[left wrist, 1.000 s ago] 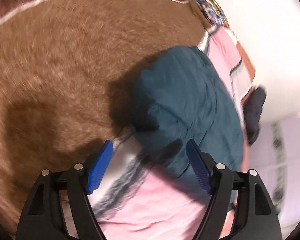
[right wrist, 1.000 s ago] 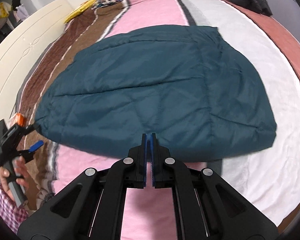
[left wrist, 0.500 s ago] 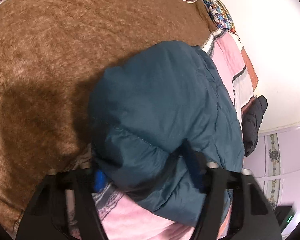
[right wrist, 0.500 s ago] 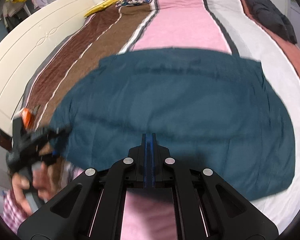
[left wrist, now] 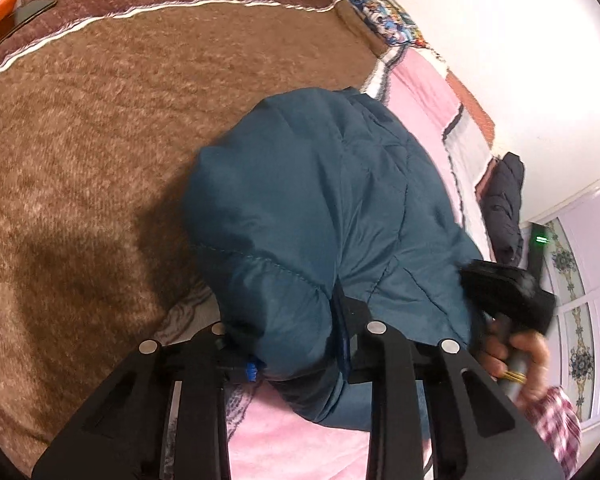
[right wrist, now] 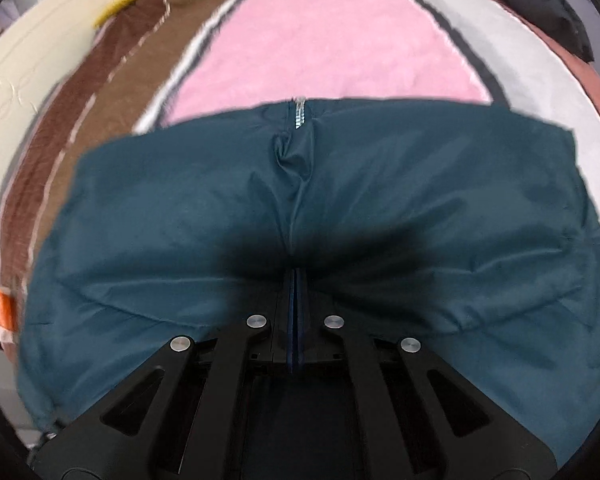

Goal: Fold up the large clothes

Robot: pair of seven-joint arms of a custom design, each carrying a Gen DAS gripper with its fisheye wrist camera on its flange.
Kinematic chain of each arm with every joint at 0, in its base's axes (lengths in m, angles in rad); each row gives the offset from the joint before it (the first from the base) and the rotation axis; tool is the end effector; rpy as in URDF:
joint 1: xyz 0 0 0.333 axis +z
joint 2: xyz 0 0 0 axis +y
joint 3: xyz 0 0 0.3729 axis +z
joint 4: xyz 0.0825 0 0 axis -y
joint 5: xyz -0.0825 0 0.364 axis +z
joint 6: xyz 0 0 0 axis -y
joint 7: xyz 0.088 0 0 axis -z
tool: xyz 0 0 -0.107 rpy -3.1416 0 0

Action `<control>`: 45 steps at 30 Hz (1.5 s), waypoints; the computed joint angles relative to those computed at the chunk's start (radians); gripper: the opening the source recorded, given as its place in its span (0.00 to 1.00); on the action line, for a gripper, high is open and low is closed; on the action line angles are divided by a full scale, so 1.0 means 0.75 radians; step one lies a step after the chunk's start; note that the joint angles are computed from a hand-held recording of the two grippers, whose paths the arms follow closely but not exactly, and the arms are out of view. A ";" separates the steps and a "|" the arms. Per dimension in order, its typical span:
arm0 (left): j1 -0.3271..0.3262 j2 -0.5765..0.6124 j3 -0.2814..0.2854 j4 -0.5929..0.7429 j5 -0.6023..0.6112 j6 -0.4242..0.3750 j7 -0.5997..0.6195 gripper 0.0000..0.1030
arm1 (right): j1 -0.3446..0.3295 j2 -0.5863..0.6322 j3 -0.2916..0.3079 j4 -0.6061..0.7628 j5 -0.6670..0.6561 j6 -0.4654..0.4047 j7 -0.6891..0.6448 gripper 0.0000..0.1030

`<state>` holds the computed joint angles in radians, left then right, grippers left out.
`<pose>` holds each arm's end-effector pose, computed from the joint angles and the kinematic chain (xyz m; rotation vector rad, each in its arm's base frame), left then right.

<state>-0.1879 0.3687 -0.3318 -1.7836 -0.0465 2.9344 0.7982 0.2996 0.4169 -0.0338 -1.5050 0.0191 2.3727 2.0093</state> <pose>0.6224 -0.3109 0.5174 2.3657 -1.6284 1.2293 0.6957 0.1946 0.5350 -1.7450 2.0855 -0.2577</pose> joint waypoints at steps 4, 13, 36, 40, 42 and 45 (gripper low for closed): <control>0.005 0.002 -0.011 0.017 0.009 0.014 0.030 0.27 | -0.002 0.033 0.002 0.003 0.005 0.009 -0.016 0.00; -0.033 -0.004 0.031 0.053 0.052 -0.060 -0.002 0.24 | -0.005 -0.044 0.007 -0.061 0.042 0.022 0.006 0.02; -0.097 -0.025 0.087 0.065 0.177 -0.105 -0.099 0.24 | 0.010 -0.527 0.160 -0.792 0.082 0.294 -0.059 0.03; -0.109 -0.022 0.096 0.075 0.205 -0.115 -0.094 0.24 | 0.029 -0.504 0.154 -0.792 -0.069 0.307 0.004 0.02; -0.113 -0.021 0.099 0.078 0.214 -0.117 -0.093 0.24 | 0.038 -0.490 0.149 -0.794 -0.136 0.323 0.046 0.03; -0.117 -0.022 0.102 0.078 0.224 -0.117 -0.096 0.24 | 0.050 -0.480 0.145 -0.792 -0.185 0.321 0.083 0.02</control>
